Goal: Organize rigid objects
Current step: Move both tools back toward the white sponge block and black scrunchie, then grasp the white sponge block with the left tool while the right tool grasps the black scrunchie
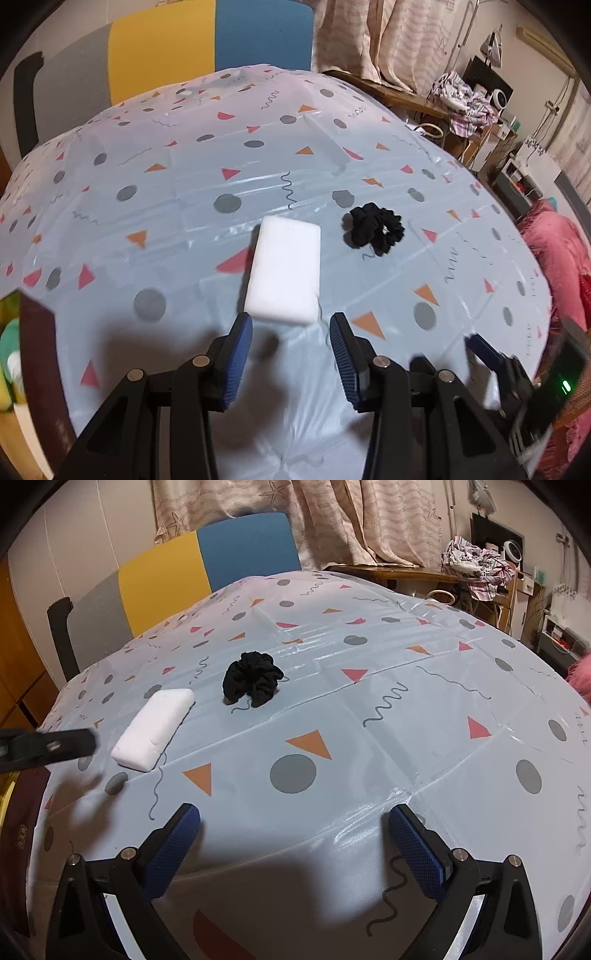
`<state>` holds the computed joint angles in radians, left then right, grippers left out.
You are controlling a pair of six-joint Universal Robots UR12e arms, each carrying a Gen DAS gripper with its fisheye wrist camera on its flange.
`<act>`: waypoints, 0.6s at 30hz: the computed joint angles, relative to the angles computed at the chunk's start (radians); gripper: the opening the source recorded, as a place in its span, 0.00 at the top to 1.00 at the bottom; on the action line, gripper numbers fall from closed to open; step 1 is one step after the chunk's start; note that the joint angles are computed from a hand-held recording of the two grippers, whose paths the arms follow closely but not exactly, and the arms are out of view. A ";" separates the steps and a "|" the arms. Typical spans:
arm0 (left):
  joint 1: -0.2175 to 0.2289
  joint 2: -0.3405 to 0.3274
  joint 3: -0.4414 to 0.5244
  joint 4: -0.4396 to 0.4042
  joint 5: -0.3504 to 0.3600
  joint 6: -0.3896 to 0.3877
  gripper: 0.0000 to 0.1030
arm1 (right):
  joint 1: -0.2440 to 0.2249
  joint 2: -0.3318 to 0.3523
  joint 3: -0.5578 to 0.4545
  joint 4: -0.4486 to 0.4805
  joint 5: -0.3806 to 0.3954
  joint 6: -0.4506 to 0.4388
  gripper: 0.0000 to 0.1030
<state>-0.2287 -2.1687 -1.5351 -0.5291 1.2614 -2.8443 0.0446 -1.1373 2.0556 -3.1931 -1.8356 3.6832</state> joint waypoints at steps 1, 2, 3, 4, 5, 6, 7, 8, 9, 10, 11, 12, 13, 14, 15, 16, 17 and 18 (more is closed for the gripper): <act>-0.005 -0.007 0.007 0.005 0.008 0.002 0.57 | 0.001 0.001 0.000 -0.002 -0.001 0.000 0.00; -0.012 -0.019 0.018 0.014 0.024 0.004 0.57 | 0.001 0.001 0.001 -0.005 -0.001 0.000 0.00; -0.016 -0.027 0.024 0.023 0.030 0.006 0.57 | 0.000 0.002 0.001 -0.005 -0.001 0.001 0.00; -0.020 -0.035 0.031 0.034 0.035 0.008 0.57 | 0.001 0.002 0.000 -0.004 -0.001 0.001 0.00; -0.024 -0.044 0.038 0.047 0.044 0.006 0.57 | 0.002 0.002 -0.001 0.000 -0.005 -0.001 0.00; -0.028 -0.053 0.047 0.054 0.050 0.005 0.57 | 0.003 0.003 -0.002 0.004 -0.009 -0.002 0.00; -0.031 -0.062 0.058 0.049 0.052 0.010 0.57 | 0.005 0.003 -0.005 0.012 -0.014 -0.005 0.00; -0.036 -0.073 0.071 0.041 0.065 0.018 0.57 | 0.007 0.003 -0.007 0.020 -0.019 -0.009 0.00; -0.040 -0.080 0.078 0.040 0.081 0.021 0.57 | 0.008 0.004 -0.008 0.022 -0.021 -0.010 0.00; -0.044 -0.088 0.087 0.033 0.090 0.022 0.57 | 0.008 0.005 -0.008 0.021 -0.022 -0.011 0.00; -0.045 -0.093 0.091 0.035 0.092 0.024 0.57 | 0.007 0.005 -0.008 0.018 -0.020 -0.011 0.00; -0.046 -0.095 0.089 0.055 0.094 0.025 0.57 | 0.006 0.005 -0.006 0.015 -0.018 -0.011 0.00; -0.046 -0.098 0.087 0.073 0.094 0.026 0.56 | 0.005 0.005 -0.005 0.010 -0.016 -0.010 0.00; -0.047 -0.102 0.090 0.077 0.096 0.026 0.55 | 0.005 0.006 -0.004 0.007 -0.014 -0.009 0.00; -0.048 -0.104 0.090 0.085 0.096 0.029 0.52 | 0.005 0.006 -0.003 0.005 -0.014 -0.009 0.00; -0.049 -0.105 0.085 0.103 0.097 0.034 0.49 | 0.005 0.006 -0.003 0.005 -0.015 -0.009 0.00; -0.049 -0.105 0.081 0.112 0.093 0.039 0.46 | 0.005 0.006 -0.003 0.005 -0.015 -0.009 0.00; -0.047 -0.103 0.074 0.120 0.077 0.045 0.42 | 0.005 0.006 -0.002 0.003 -0.015 -0.009 0.00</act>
<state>-0.2754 -2.2713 -1.4608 -0.4092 1.3382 -2.7991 0.0498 -1.1312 2.0531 -3.1896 -1.8504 3.6743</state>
